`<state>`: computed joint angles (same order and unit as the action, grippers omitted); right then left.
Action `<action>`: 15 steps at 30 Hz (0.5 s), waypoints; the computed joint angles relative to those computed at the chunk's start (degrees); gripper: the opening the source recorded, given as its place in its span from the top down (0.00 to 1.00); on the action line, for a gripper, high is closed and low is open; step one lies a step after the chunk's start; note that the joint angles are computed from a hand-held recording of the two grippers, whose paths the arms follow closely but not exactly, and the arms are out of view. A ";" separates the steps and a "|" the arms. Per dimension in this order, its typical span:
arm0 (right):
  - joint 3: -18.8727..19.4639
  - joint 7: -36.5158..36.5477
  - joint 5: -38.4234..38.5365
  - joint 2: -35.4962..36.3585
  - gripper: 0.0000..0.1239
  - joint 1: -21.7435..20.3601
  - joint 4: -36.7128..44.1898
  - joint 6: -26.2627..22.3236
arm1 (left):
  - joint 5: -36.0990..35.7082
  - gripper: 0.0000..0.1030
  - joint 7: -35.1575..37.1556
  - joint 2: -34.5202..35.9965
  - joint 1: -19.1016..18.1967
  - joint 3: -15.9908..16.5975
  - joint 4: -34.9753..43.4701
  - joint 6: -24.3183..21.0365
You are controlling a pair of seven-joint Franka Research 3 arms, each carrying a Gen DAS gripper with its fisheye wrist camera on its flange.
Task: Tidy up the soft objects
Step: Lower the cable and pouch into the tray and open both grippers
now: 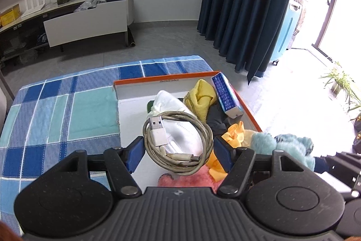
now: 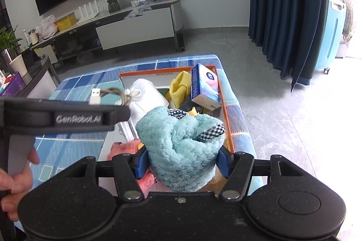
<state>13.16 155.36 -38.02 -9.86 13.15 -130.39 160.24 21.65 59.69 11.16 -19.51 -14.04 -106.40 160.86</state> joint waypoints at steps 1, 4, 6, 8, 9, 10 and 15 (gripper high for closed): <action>-0.02 -0.16 0.27 0.05 0.39 0.12 -0.06 0.00 | -0.17 0.34 0.43 0.60 0.00 -0.14 0.65 0.09; -0.15 -1.45 1.02 0.24 0.37 0.57 -0.05 -0.07 | -3.28 0.34 4.16 2.81 0.81 -1.56 2.88 0.45; -0.13 -1.95 1.41 0.18 0.36 0.75 -0.08 -0.57 | -5.74 0.33 7.27 4.35 1.26 -2.52 4.58 0.05; -0.14 -1.68 1.45 -0.10 0.34 0.71 -0.48 -0.31 | -7.21 0.25 9.92 5.47 1.42 -3.06 5.73 0.17; -0.15 -1.62 1.58 -0.33 0.34 0.68 -0.76 -0.03 | -7.16 0.20 10.16 5.72 1.05 -2.77 6.09 0.11; -0.10 -1.43 1.50 -0.67 0.34 0.53 -1.14 0.41 | -6.23 0.18 9.12 5.62 0.29 -1.86 5.88 0.74; 1.11 0.22 -0.11 -2.35 0.30 -1.01 -2.01 1.10 | -6.88 0.10 8.01 3.96 0.16 -1.19 3.91 2.85</action>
